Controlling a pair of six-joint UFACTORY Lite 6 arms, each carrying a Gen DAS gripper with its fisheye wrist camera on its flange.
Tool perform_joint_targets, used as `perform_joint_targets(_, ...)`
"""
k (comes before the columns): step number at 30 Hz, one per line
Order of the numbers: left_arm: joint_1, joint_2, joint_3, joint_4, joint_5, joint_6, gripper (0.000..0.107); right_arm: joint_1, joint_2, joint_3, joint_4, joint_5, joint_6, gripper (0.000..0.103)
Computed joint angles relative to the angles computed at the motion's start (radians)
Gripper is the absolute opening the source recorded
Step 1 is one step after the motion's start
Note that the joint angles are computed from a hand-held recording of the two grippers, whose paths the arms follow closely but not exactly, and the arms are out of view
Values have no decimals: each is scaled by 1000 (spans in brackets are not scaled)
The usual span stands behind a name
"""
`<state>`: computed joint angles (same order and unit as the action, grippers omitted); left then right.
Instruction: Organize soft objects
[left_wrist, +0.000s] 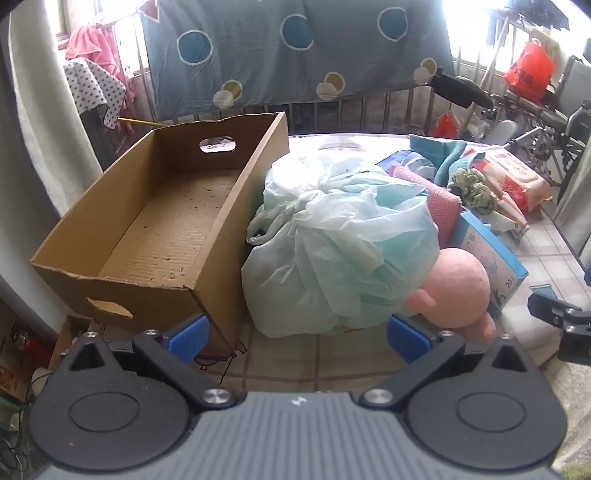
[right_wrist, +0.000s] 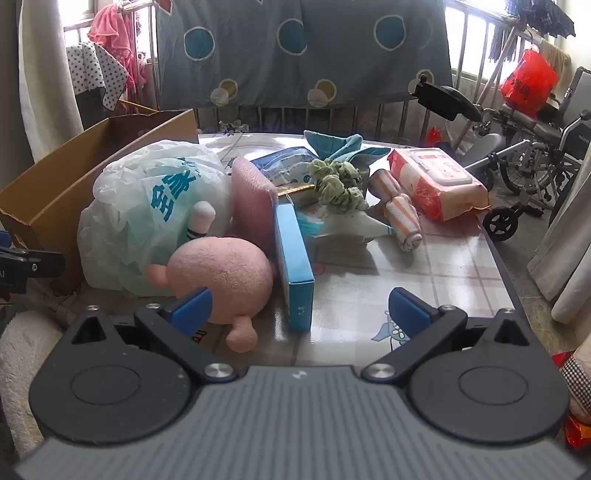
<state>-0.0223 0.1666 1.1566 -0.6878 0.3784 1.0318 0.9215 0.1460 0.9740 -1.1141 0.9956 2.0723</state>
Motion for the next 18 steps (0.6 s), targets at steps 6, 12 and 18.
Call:
perform_joint_targets(6,-3,42,54,26,63,4,103,-21,7,25,33,-31,-42,102)
perform_joint_targets(12,-24,83,99,44,68,-10,103,-35,-9,29,34,-24,-66,102)
perform_joint_targets(18,-28,110,136,49,86,-18,103,-35,-11,49,52,-2,-93,102)
